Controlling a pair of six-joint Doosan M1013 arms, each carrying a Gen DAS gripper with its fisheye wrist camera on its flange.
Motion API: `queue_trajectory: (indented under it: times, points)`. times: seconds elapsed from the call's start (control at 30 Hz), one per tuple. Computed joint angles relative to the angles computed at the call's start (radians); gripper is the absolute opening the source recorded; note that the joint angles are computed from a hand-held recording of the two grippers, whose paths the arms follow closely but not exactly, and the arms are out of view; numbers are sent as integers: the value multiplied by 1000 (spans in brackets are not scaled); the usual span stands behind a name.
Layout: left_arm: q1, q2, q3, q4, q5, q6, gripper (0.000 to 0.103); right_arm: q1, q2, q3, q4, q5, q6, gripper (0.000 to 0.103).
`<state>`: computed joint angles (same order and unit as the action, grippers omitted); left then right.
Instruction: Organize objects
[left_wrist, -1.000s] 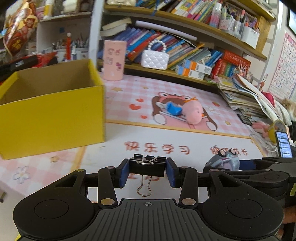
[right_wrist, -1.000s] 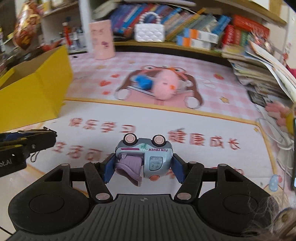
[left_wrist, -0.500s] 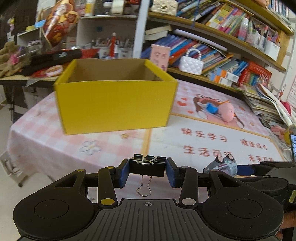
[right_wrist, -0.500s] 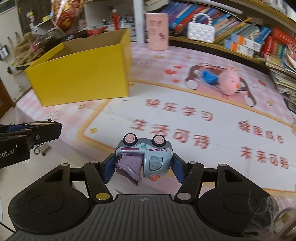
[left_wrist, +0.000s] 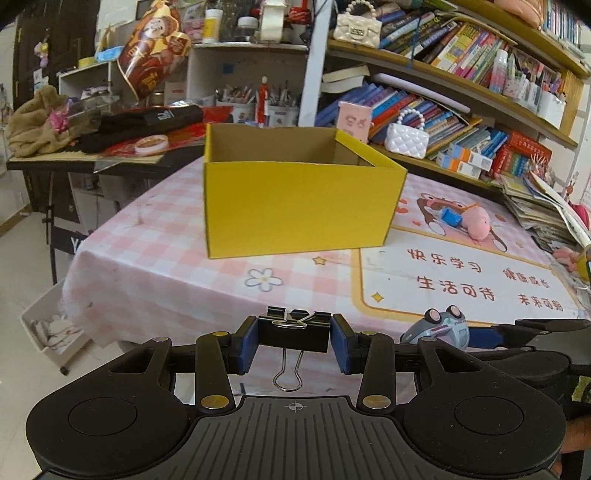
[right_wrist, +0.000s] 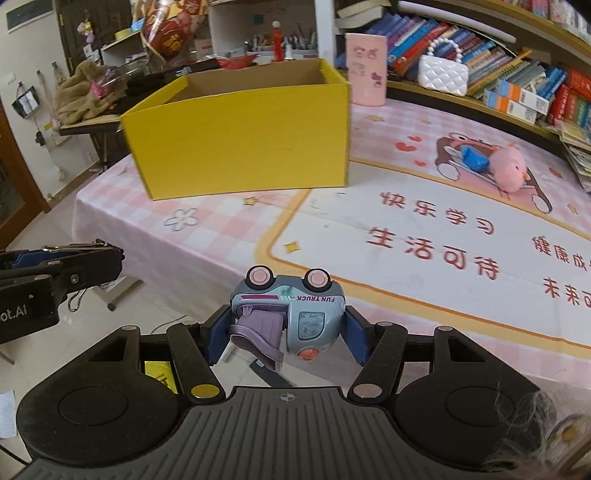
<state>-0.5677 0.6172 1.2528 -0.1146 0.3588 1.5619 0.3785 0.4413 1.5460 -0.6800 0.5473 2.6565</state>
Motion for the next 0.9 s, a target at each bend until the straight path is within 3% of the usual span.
queue_trajectory:
  times: [0.27, 0.53, 0.7, 0.9]
  points:
    - [18, -3, 3, -106, -64, 108, 40, 20, 9, -30, -49, 37, 16, 60]
    - [26, 30, -73, -142, -121, 142, 40, 0, 25, -88, -92, 25, 38, 60]
    - [28, 78, -172, -92, -141, 104, 40, -27, 43, -142, -196, -22, 107, 60]
    - [21, 157, -324, 127, -100, -91, 40, -73, 88, -236, -239, -82, 61, 60]
